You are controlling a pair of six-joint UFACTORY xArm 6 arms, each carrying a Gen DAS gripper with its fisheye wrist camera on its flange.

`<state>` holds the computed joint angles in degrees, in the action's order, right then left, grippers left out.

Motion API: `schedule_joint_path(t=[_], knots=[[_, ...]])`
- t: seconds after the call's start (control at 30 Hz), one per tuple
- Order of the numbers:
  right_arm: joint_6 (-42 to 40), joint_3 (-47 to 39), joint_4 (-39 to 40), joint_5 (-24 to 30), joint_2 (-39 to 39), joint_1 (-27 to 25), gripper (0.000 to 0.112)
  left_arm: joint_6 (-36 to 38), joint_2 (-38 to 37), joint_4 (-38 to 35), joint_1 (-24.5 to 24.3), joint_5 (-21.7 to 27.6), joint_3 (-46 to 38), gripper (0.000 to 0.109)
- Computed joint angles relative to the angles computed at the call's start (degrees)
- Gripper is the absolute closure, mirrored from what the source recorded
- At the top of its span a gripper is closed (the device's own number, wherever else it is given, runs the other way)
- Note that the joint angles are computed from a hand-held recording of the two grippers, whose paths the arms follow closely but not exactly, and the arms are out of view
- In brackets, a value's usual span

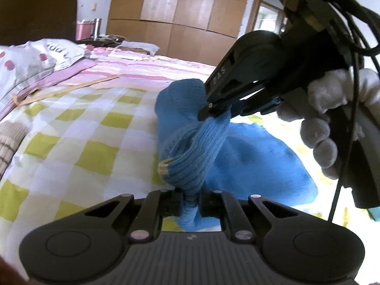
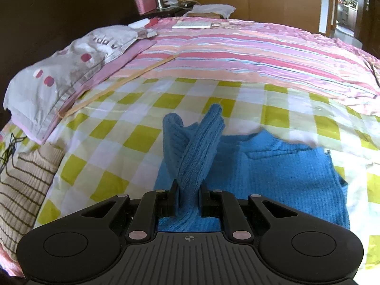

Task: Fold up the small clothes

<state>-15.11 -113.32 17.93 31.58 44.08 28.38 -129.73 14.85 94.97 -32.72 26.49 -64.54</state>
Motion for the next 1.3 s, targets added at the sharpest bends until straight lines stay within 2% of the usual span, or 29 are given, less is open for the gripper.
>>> schedule_joint_path(t=[0.3,0.67,0.9,1.0,1.2,1.3], knots=[[-5.8,4.8,8.7,-2.9,-3.3,-3.6,0.100,8.8,3.6,-3.5,-1.7,-1.1,-7.6,0.093],[-10.2,10.1,16.8,-6.2,-5.8,-9.8,0.100,25.5,14.3,-13.1,-5.0,-2.3,-22.5,0.093],[-11.7,10.9,20.6,-6.0,-5.2,-12.9,0.100,34.9,20.4,-19.8,-6.9,-2.1,-30.2,0.093],[-11.6,9.4,20.4,-4.2,-3.9,-13.8,0.100,38.5,22.6,-22.3,-7.4,-1.4,-33.0,0.093],[-10.3,6.5,21.7,-2.0,-1.7,-15.0,0.089,41.9,24.4,-25.5,-7.9,-0.7,-34.8,0.093],[-11.7,5.1,24.3,0.0,-1.0,-15.7,0.077,41.7,24.4,-25.2,-8.0,-0.6,-34.5,0.093]])
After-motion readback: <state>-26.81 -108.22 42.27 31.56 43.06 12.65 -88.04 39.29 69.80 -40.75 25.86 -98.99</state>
